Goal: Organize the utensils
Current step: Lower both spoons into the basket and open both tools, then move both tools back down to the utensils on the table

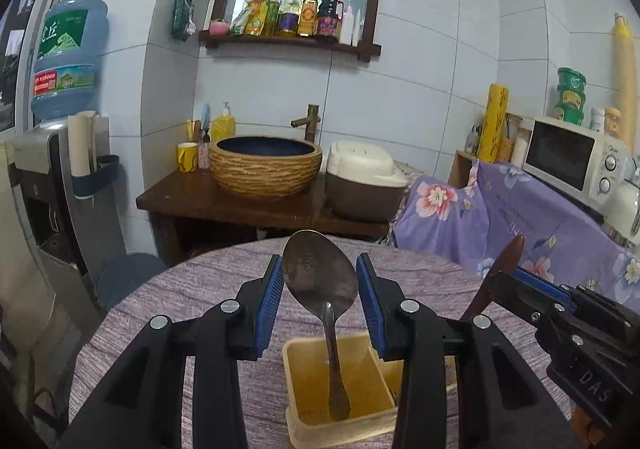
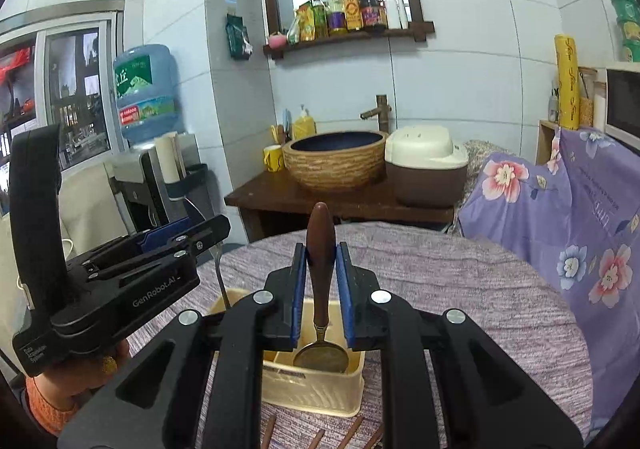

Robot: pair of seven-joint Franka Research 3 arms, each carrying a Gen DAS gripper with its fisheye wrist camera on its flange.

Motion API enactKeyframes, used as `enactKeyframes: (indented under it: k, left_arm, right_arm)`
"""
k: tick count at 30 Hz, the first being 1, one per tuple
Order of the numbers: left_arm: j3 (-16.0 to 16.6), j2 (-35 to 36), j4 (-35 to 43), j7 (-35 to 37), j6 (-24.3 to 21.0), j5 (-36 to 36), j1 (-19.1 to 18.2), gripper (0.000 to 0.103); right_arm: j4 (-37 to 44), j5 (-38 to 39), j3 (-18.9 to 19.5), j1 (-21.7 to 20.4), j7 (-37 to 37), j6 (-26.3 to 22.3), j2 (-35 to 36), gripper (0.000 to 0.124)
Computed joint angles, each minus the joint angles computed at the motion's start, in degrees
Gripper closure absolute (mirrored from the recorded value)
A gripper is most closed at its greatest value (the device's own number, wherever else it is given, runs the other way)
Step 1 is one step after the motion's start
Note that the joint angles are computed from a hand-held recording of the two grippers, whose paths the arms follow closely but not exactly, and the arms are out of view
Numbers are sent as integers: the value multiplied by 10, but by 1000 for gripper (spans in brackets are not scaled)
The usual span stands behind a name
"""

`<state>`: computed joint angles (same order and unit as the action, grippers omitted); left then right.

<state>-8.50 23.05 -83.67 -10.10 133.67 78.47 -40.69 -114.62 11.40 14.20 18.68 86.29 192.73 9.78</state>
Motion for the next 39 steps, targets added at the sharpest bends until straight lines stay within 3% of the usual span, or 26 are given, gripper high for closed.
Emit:
enactKeyframes:
  k: [5,9,13,17,20,23,25,29,33,36,39]
  left_arm:
    - [-1,6,-13,-1,-4,2,-4,65]
    - [-2,13,-13,16,-11,-3,-7,65]
    - [-1,19,-13,27,-10,-9,-8,65]
    - [2,14,-22,28,-8,-13,-6,65]
    - [2,0,-39,2,-5,0,-7,65]
    - [-6,-16,-56,-13,-8,13,-6,65]
    - [-12,-29,-71,-26,-12,20,-5,63]
    - [-29,-57,-106,-55,-36,34,-6,54]
    - [-52,-80,-144,-74,-46,21,1,49]
    - [-67,-95,-174,-85,-43,3,7,45]
    - [-81,-96,-194,-79,-51,-18,5,40]
  right_arm:
    - [-15,-8,19,-18,12,0,9,108]
    - [-22,3,-11,13,3,2,12,108]
    - [-24,6,-12,15,-2,4,19,108]
    - [-25,27,-48,52,-24,19,22,108]
    - [-29,17,-28,32,-19,24,21,107]
    - [-33,30,-42,49,-26,27,16,95]
    - [-45,11,-17,21,-3,38,9,87]
    - [-73,89,-79,95,-62,46,-23,86]
    - [-129,83,-61,80,-53,55,-66,73]
    - [-180,49,-54,70,-16,51,-101,71]
    - [-217,111,-39,68,-56,41,-124,66]
